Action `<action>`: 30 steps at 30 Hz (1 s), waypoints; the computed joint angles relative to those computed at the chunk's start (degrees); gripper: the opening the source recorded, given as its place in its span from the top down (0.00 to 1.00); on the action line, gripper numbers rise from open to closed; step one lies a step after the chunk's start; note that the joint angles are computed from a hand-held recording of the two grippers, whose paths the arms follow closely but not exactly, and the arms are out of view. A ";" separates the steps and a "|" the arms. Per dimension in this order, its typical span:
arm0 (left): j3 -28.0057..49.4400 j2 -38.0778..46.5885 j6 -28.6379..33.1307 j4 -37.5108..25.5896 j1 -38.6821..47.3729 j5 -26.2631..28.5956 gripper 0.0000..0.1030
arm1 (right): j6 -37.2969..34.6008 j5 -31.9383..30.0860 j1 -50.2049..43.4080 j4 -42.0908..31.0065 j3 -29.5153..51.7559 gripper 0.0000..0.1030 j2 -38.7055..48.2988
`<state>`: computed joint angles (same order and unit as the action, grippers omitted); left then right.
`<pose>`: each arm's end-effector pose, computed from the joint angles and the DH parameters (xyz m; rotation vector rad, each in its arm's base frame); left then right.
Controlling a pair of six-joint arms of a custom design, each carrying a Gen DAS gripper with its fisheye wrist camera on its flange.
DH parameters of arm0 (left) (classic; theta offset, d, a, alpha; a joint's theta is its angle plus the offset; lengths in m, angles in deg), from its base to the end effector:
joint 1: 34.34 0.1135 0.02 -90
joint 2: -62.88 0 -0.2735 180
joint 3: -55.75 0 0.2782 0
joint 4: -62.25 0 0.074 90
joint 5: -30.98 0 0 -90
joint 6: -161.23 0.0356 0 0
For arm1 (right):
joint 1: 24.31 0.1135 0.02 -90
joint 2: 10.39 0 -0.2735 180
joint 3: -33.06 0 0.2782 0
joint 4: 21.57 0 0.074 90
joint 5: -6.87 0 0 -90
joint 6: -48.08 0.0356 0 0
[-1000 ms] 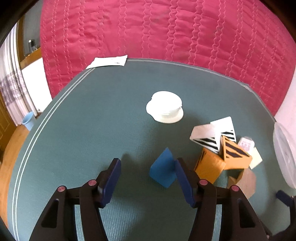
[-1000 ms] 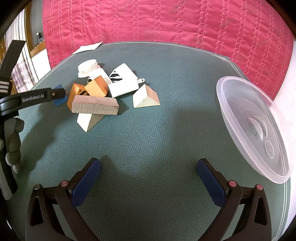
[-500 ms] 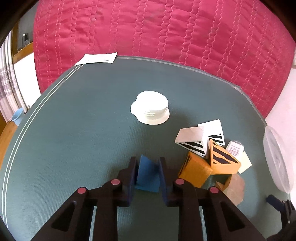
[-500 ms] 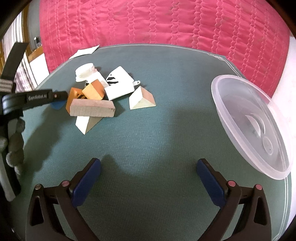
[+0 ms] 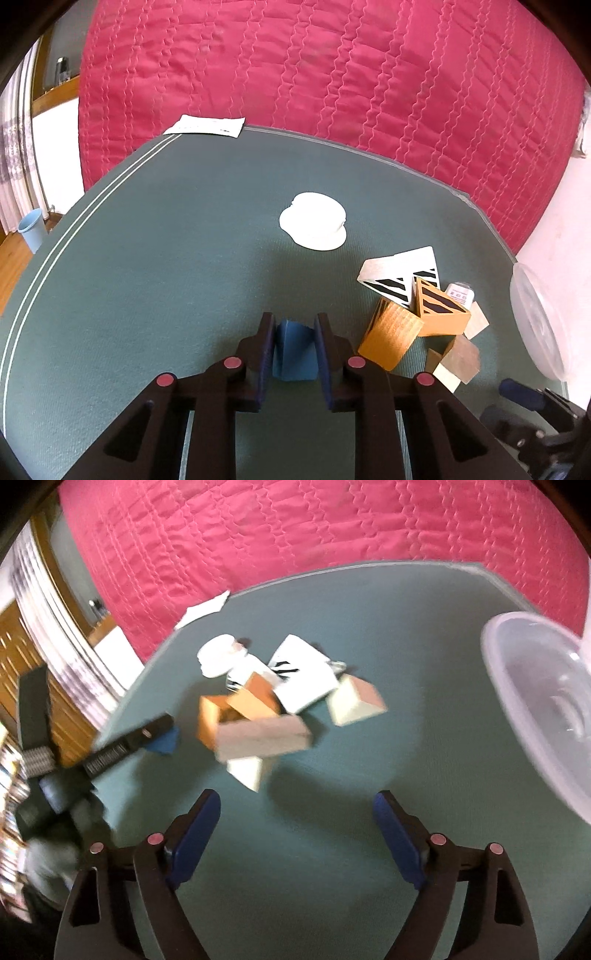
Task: Organize rigid objects
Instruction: 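Lift the blue block with the left tool while the right tool grasps the long brown bar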
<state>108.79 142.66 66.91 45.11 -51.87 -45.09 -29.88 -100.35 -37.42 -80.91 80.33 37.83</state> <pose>0.2817 -0.0980 0.1822 0.3923 2.3240 -0.4722 0.1674 -0.0282 0.2190 0.4634 2.5560 0.3866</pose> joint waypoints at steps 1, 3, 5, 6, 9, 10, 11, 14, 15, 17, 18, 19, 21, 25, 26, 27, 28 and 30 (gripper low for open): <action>-0.04 -0.07 0.00 0.09 0.01 0.00 0.78 | 0.96 -1.10 0.40 0.83 0.38 0.17 0.84; -0.19 -0.23 0.04 0.29 0.18 0.31 0.78 | 3.04 -2.48 1.63 3.29 0.81 0.17 2.97; -0.35 -0.39 0.12 0.51 0.31 0.56 0.78 | 4.36 -1.12 2.85 5.16 1.18 0.16 4.71; -0.38 -0.43 0.13 0.58 0.38 0.73 0.78 | 4.74 0.67 3.93 6.28 1.35 0.16 5.79; -0.58 -0.56 0.32 0.52 0.83 1.46 0.78 | 3.73 3.04 6.02 8.41 1.70 0.13 8.17; -0.55 -0.50 0.30 0.48 0.87 1.59 0.78 | 3.28 3.59 6.61 9.24 1.74 0.13 9.24; -0.70 -0.67 0.24 0.45 0.98 1.75 0.78 | 3.23 4.55 7.13 10.03 1.76 0.13 9.90; -0.80 -0.84 0.19 0.35 1.05 2.08 0.78 | 2.60 4.13 6.15 11.94 2.35 0.13 12.01; -0.75 -0.80 0.21 0.28 1.07 2.20 0.78 | 2.38 3.36 5.60 12.13 2.31 0.13 12.03; -0.71 -0.70 0.18 0.21 0.99 2.30 0.78 | 2.07 2.12 4.80 13.05 1.93 0.14 12.13; -0.68 -0.69 0.21 0.16 0.96 2.41 0.78 | 2.03 1.38 4.37 13.42 1.75 0.18 12.08; -0.71 -0.75 0.22 0.17 0.93 2.51 0.78 | 1.57 0.92 3.92 13.34 1.55 0.27 11.83; -0.92 -1.00 0.28 0.40 0.89 2.78 0.78 | 1.21 1.14 4.22 13.10 1.45 0.39 11.63; -1.57 -1.70 0.49 1.16 1.02 3.64 0.78 | 1.37 1.47 4.73 12.57 0.80 0.39 9.93; -1.71 -1.82 0.53 1.40 1.14 4.04 0.78 | 1.55 1.70 4.96 12.48 0.54 0.39 9.41; -1.83 -2.01 0.56 1.56 1.27 4.45 0.79 | 1.64 1.96 5.10 12.18 0.24 0.39 8.62; -2.01 -2.29 0.55 1.73 1.39 5.03 0.79 | 1.83 2.55 5.44 11.74 -0.07 0.39 7.52; -2.30 -2.85 0.47 1.98 1.58 6.39 0.80 | 2.13 3.76 6.11 10.56 -0.61 0.39 5.06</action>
